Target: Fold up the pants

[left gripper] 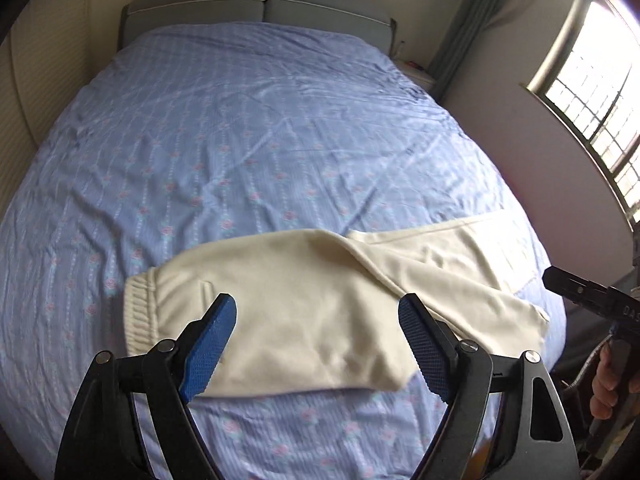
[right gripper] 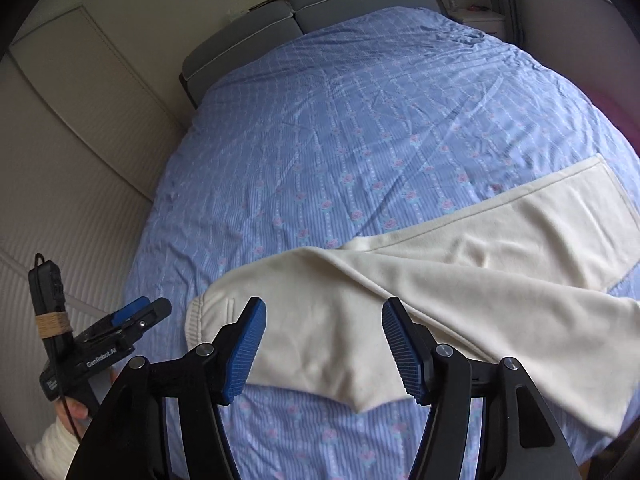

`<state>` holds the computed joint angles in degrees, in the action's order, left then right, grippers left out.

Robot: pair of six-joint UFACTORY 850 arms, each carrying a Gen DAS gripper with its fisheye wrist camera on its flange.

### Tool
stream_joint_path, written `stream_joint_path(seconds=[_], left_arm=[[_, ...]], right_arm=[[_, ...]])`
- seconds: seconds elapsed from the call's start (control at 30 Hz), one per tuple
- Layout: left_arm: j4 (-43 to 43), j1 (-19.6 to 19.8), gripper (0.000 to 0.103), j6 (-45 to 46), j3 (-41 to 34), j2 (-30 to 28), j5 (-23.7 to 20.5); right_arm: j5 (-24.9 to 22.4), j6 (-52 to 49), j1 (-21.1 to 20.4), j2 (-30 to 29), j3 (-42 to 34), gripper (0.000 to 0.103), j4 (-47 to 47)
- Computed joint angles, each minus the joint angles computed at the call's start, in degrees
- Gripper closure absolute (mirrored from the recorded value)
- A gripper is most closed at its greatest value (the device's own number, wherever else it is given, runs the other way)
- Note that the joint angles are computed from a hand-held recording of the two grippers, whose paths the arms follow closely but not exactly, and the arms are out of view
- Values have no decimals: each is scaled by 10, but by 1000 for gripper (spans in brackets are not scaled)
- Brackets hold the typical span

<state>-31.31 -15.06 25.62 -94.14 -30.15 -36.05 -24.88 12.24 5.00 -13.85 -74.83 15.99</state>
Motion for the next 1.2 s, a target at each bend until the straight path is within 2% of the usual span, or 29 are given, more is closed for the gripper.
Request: stream_joint_path(seconds=[0.1,0.2,0.33,0.43,0.53,0.63,0.8,0.87,1.07,1.13,1.2], left_arm=[[-37,-36,20,11,43,31,-8],[-42,-82,20,-16,74,47,-7],[-17,-148,20,-106,85,40,-3],[13,-194,20,-214,64,13,-14],[45,-236,20,-288,30,-27,-23],[80,-268,20,-351,-14,-73,-48],[101,-290,21,-412,-94,-155,-97],[101,-292,21,-427,-127,-187,-114],[85,-287,25,-461,-213,-272,-162],[82,-286,27,-473,-247,-302,-185],[73,-283,35,-482,-283,-332,-211]], right_arm=[[6,73,-20,88,87,41,-69],[-8,98,-62,162,158,41,-96],[-37,36,-153,232,230,41,-66],[-64,-84,-250,248,261,41,32],[-83,-200,-335,245,285,41,107],[-108,-268,-406,223,303,41,152],[-144,-309,-480,168,323,41,176],[-149,-321,-497,146,330,41,189],[-139,-338,-504,80,343,41,214],[-125,-335,-500,62,347,41,219],[-113,-336,-502,41,348,41,239]])
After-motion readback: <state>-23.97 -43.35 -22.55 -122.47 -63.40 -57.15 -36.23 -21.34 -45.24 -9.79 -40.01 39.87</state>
